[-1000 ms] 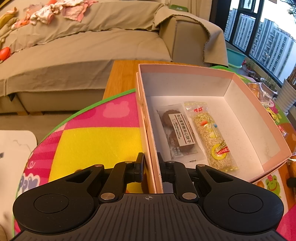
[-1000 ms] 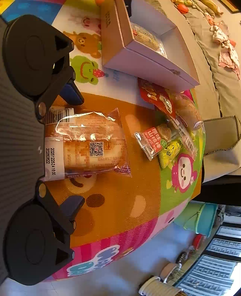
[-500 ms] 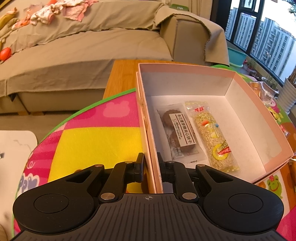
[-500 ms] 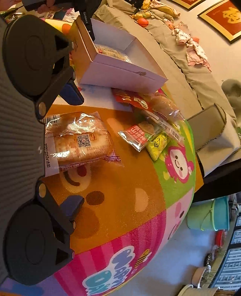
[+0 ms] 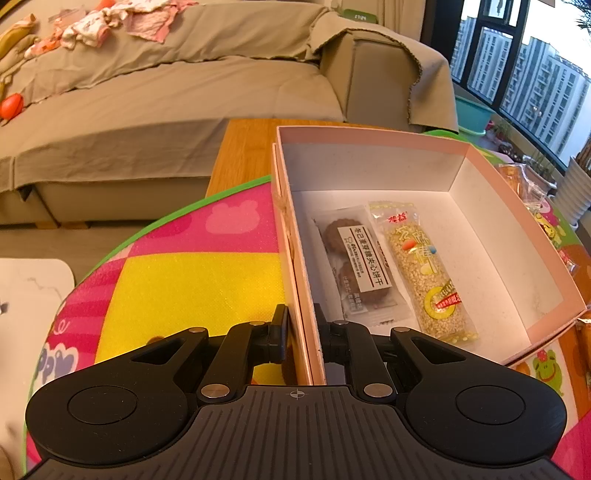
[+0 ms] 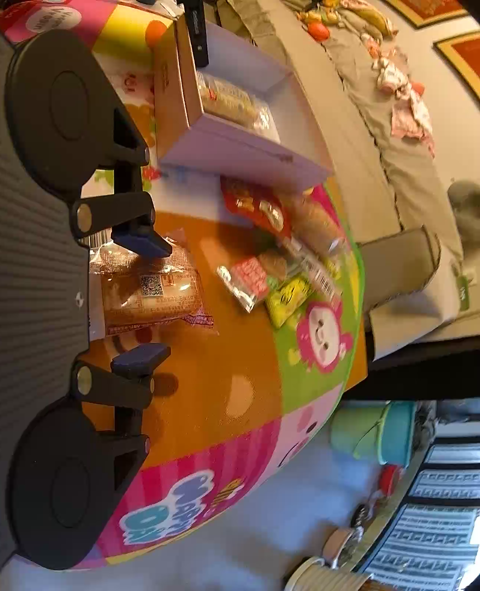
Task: Organize objects
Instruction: 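Carry the bread roll into the pink box and open the right gripper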
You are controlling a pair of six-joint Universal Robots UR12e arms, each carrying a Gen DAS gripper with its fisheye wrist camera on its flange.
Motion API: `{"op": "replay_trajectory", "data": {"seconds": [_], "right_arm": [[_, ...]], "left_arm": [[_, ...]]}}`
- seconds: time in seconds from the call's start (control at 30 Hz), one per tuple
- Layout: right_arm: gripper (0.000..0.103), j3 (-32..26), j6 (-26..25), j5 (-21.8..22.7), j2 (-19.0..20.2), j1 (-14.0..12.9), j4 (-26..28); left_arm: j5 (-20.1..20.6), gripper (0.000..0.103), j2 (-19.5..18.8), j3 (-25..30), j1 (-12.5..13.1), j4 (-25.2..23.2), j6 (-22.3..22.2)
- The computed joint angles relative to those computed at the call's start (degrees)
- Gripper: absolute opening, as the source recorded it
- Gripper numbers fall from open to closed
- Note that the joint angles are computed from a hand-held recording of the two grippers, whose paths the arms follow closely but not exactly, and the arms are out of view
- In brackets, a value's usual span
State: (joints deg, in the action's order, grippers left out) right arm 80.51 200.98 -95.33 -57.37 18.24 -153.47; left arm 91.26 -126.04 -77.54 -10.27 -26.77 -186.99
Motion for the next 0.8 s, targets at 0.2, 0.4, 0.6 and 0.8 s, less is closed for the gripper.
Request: {"op": "replay_trajectory", "data": {"seconds": [0.2,0.4,0.6,0.8], "right_arm": [[0.056,0.12,-8.16,-2.22,1.04,1.36,-3.57],[0.072,-0.64,-14.02,-4.98,2.04,2.22,-4.04],[0.055,-0.97,-10.03,-2.18,1.99,1.4,0.05],[0.054,0.06,-10.36,-2.88,0.24,2.33,-2.41]], "left_arm": [[0.04,0.014,-0.09,0.16,-0.01,-0.16,0.03],[0.09,0.014,-0.02,0.06,-0.01,-0.16,0.16],[0.16,0.014,0.0,-0.1,0.01,0.12,0.26],[-0.13,0.014,0.11,-0.32,0.11,0.32,0.71]]}}
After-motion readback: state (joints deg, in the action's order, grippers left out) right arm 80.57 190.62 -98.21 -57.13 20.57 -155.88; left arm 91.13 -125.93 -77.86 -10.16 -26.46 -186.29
